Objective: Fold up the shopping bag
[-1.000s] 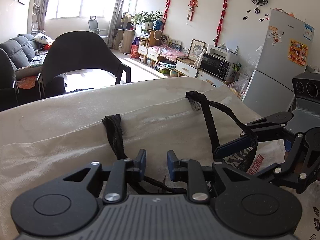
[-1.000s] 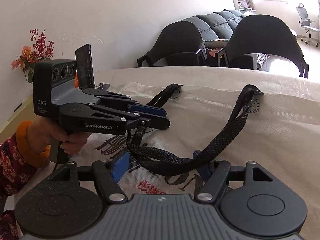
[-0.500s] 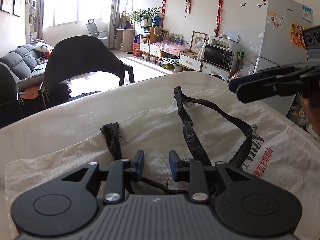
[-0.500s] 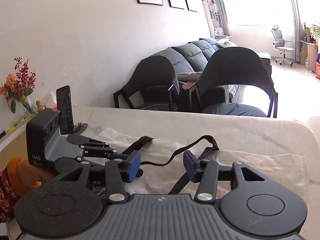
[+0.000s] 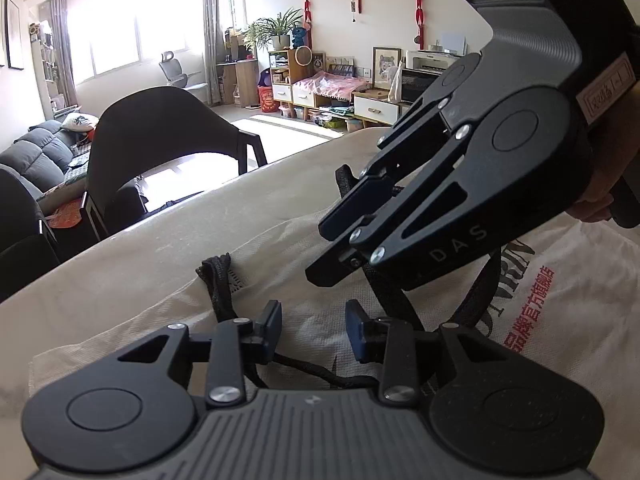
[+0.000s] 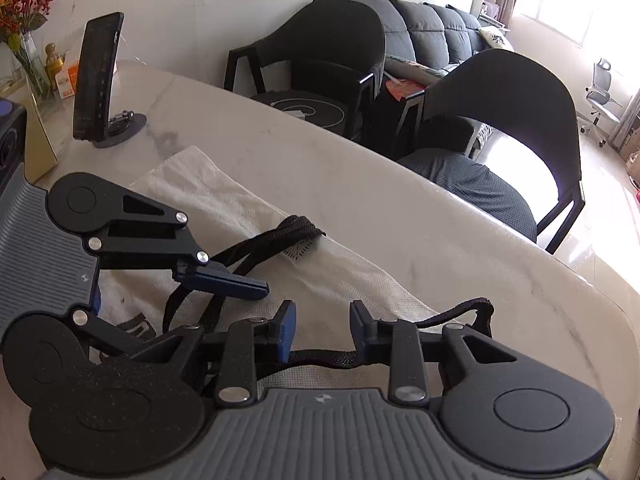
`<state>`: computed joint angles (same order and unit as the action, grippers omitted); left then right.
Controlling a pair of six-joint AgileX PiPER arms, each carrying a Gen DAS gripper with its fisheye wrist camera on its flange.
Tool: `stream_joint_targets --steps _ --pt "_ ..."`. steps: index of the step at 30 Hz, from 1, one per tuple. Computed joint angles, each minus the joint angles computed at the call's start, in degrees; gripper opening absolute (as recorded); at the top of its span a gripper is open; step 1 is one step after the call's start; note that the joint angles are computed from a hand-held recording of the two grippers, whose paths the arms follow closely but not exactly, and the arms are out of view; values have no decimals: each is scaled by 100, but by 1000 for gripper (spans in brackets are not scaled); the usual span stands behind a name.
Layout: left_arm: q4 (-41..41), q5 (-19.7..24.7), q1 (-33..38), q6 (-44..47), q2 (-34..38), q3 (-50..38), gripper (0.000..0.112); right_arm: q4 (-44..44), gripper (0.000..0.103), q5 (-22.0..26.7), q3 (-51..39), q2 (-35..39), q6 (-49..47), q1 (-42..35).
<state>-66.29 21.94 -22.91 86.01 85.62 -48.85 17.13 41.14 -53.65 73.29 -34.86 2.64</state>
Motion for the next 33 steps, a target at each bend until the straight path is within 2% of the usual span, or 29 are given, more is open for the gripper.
stream_joint_targets --steps 2,9,15,20,24,29,33 --pt "-10 75 84 1 37 -37 40 -254 32 86 0 49 179 19" --pt "-111 361 349 -4 243 -236 44 334 32 537 244 -247 -651 -828" --pt "-454 199 364 121 383 -314 44 1086 39 662 629 -604 -1504 -1557" --pt "-801 27 349 297 437 -313 43 2316 45 521 1376 -1065 -2948 -2336" --pt "-828 147 433 285 464 -348 44 3164 46 570 1839 -1310 -3992 -2858" --pt "-680 317 506 528 445 -355 50 4020 47 982 2200 -1382 -5283 -3606" --pt "-664 780 780 761 561 -442 55 4596 51 1317 2423 -1253 -6160 -4079"
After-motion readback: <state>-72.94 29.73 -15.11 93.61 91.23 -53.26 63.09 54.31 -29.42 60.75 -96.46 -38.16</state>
